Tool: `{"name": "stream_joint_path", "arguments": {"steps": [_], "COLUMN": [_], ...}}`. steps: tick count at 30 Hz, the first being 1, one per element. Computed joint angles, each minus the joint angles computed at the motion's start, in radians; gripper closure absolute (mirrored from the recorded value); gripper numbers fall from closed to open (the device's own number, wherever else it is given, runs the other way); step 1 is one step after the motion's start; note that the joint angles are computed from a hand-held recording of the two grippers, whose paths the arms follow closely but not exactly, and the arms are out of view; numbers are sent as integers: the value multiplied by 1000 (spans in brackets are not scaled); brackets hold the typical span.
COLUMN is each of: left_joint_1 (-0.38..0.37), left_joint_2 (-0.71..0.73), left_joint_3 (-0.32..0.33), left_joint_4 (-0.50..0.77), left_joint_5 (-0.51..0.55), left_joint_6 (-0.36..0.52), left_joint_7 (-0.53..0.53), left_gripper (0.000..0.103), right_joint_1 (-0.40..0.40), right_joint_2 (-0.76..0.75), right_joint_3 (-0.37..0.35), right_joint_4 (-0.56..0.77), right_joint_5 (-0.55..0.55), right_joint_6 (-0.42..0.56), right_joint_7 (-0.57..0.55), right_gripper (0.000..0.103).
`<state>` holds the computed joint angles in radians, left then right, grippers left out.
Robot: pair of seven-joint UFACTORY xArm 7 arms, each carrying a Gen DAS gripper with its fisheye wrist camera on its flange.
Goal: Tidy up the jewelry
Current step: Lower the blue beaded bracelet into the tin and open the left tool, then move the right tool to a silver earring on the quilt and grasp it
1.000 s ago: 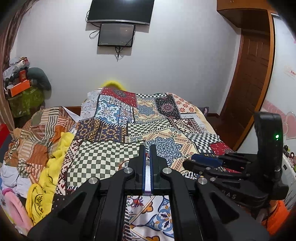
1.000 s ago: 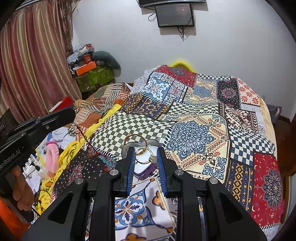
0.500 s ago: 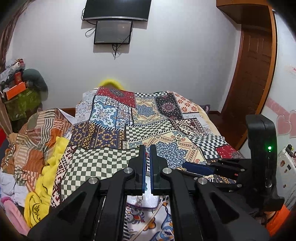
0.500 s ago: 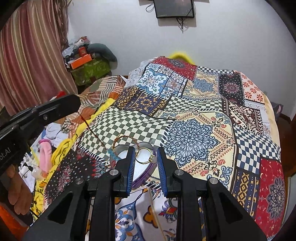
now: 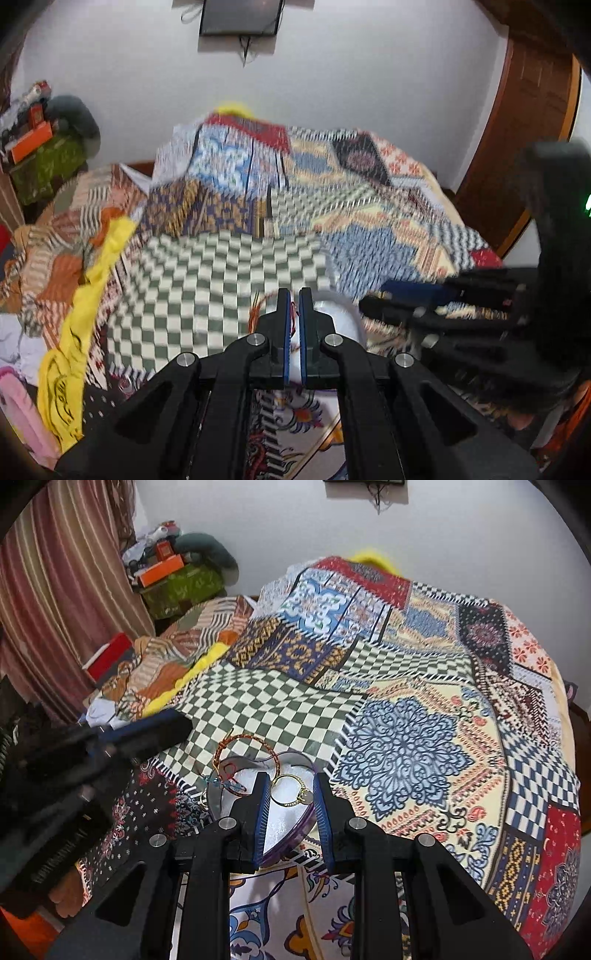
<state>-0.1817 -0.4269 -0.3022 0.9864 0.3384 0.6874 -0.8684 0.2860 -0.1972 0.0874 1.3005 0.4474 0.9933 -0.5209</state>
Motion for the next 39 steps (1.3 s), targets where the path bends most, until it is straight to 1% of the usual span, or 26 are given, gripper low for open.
{"name": "stream_joint_path", "arguments": {"steps": [3, 7, 11, 17, 21, 24, 27, 29, 32, 33, 39], "left_joint_1": [-23, -45, -48, -43, -41, -39, -36, -32, -27, -27, -27], "left_joint_2": [-7, -9, -4, -10, -26, -43, -63, -78, -97, -105, -148], "left_joint_3": [21, 26, 20, 15, 10, 5, -3, -13, -27, -31, -32], "left_joint_4": [-38, -65, -71, -73, -72, -75, -79, -80, -80, -80, -88], "left_joint_5": [-43, -79, -82, -79, -74, -70, -60, -48, -32, -28, -38], "left_joint_6": [-7, 8, 13, 17, 37, 53, 76, 97, 122, 133, 158], "left_joint_7": [23, 57, 64, 49, 43, 38, 36, 30, 24, 22, 13], "left_gripper": [101, 101, 101, 101, 100, 96, 89, 78, 69, 68, 65], "right_joint_1": [2, 3, 3, 6, 8, 10, 13, 16, 20, 22, 29], "right_joint_2": [12, 30, 37, 41, 35, 29, 16, 5, -12, -19, -69], "right_joint_3": [7, 12, 19, 24, 25, 28, 34, 37, 38, 38, 25], "right_joint_4": [8, 17, 16, 11, 5, -3, -19, -30, -43, -48, -78], "right_joint_5": [-14, -21, -38, -51, -51, -65, -89, -108, -127, -130, -129], "right_joint_6": [12, 39, 48, 57, 57, 47, 23, 6, -12, -19, -46], "right_joint_7": [3, 7, 12, 10, 0, -2, -2, 2, 6, 6, 2], "right_gripper": [82, 82, 82, 82, 81, 82, 82, 81, 77, 75, 74]}}
